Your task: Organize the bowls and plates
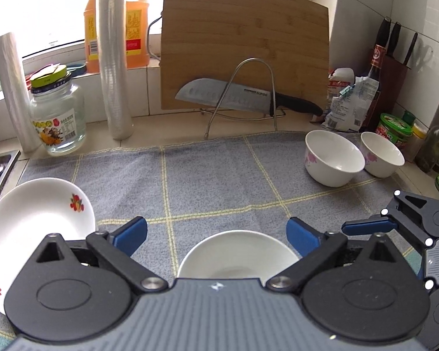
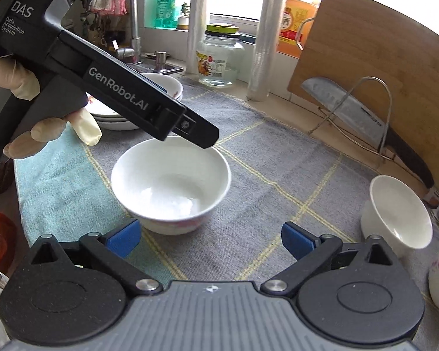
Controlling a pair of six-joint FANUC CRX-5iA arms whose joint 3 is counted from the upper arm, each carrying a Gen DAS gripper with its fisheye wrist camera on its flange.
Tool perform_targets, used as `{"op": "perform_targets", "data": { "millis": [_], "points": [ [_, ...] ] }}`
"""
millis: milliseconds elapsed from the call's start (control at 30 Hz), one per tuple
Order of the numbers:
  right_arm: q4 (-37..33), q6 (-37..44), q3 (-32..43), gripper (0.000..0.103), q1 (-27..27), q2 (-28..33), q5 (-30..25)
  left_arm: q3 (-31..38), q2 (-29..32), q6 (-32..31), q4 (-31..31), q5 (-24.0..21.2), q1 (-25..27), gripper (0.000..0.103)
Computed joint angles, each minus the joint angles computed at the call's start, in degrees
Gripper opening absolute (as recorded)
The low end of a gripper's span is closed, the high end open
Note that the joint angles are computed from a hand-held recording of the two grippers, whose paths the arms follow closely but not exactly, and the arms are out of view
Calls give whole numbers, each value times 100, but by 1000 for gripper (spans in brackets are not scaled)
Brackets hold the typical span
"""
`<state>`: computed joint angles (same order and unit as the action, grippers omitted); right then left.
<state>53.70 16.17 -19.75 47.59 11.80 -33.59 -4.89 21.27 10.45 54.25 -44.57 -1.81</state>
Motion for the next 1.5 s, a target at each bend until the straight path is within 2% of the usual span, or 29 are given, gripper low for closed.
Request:
{"op": "perform_targets", "data": {
  "millis": [133,200,300,533,700,933,1100,1200,1367,1500],
  "points": [
    [254,-564,-289,103,21,-192,-453,3,20,-250,128,-78,-164,101],
    [300,-760,-384,103,43,-248,-699,105,71,-232,60,-249,-232,101],
    [283,-1008,-521,103,49,-330,-1020,182,89,-330,-28,-272,-381,101],
    [546,-1799,-871,103,25,-463,-1709,688,350,-185,-310,-555,-672,101],
    [716,-2277,-1072,103,-108,-554,-1889,1240,658,97,-587,-774,-904,101],
    [931,-2388,-1174,103,-346,-543,-1742,1863,1023,523,-1128,-817,-1231,101],
    [1138,-2429,-1247,103,-600,-535,-1349,2374,1355,970,-1405,-921,-1382,100],
    [1224,-2412,-1260,103,-748,-505,-1150,2823,1616,1420,-1645,-1178,-1439,99],
    [1518,-2408,-1302,103,-1035,-453,-784,3227,1897,1691,-1814,-1267,-1541,98],
    [1734,-2408,-1316,103,-1243,-417,-519,3564,2106,1937,-2007,-1369,-1608,94]
  ]
}}
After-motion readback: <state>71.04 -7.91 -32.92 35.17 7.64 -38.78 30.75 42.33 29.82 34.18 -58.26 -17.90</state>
